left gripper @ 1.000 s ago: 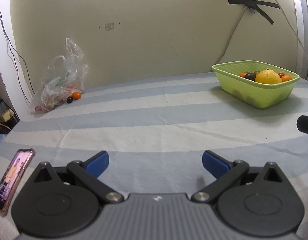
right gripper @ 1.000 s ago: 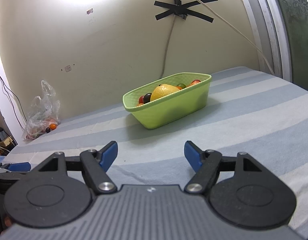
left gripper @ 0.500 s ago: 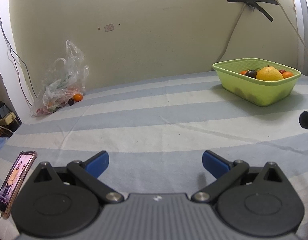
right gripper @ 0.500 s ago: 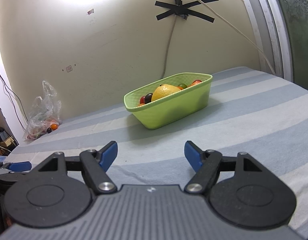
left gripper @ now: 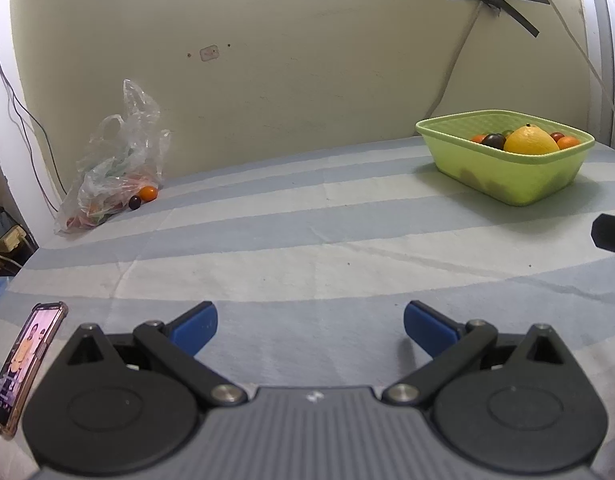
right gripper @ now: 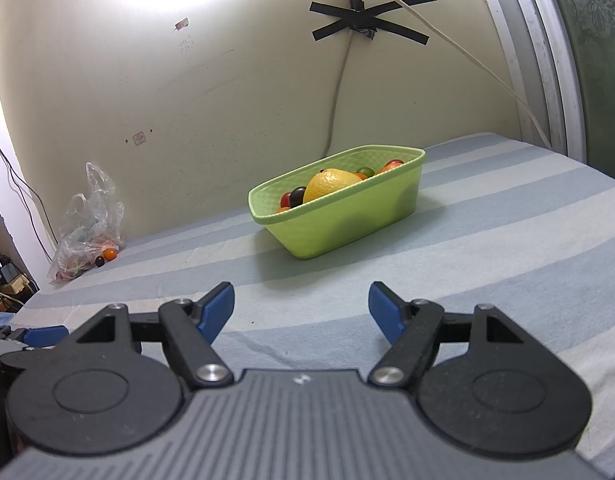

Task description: Organize fruits

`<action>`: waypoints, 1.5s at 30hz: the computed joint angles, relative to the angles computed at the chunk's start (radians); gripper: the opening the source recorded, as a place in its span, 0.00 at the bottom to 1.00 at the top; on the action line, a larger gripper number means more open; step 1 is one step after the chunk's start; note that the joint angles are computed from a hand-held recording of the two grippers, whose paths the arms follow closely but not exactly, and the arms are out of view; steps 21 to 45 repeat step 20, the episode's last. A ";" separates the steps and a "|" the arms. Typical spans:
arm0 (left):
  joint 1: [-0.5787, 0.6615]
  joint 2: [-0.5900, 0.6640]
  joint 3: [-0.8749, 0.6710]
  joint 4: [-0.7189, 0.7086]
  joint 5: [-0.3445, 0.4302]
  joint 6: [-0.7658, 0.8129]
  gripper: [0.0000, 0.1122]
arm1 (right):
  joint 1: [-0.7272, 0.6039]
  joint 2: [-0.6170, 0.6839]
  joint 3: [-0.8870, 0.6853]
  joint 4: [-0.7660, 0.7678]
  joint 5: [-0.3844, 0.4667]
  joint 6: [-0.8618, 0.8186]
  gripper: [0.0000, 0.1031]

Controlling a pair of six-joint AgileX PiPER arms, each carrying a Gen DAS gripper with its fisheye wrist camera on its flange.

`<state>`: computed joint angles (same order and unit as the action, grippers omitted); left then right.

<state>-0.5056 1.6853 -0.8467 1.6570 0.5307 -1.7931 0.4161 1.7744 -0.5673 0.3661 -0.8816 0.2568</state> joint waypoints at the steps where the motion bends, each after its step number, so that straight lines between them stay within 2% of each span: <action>1: -0.001 0.000 0.000 -0.001 0.000 0.001 0.92 | -0.001 0.000 0.000 -0.001 0.000 0.000 0.74; 12: -0.004 -0.003 0.001 -0.007 -0.010 0.005 0.92 | 0.000 0.000 -0.003 -0.001 0.004 -0.002 0.74; 18: 0.006 -0.021 0.019 0.042 -0.051 -0.029 0.92 | 0.000 0.000 -0.003 -0.001 0.004 -0.002 0.74; 20: 0.022 -0.031 0.019 0.039 -0.100 -0.020 0.92 | -0.003 0.002 -0.004 -0.005 0.006 -0.001 0.74; 45: 0.022 -0.031 0.019 0.039 -0.100 -0.020 0.92 | -0.003 0.002 -0.004 -0.005 0.006 -0.001 0.74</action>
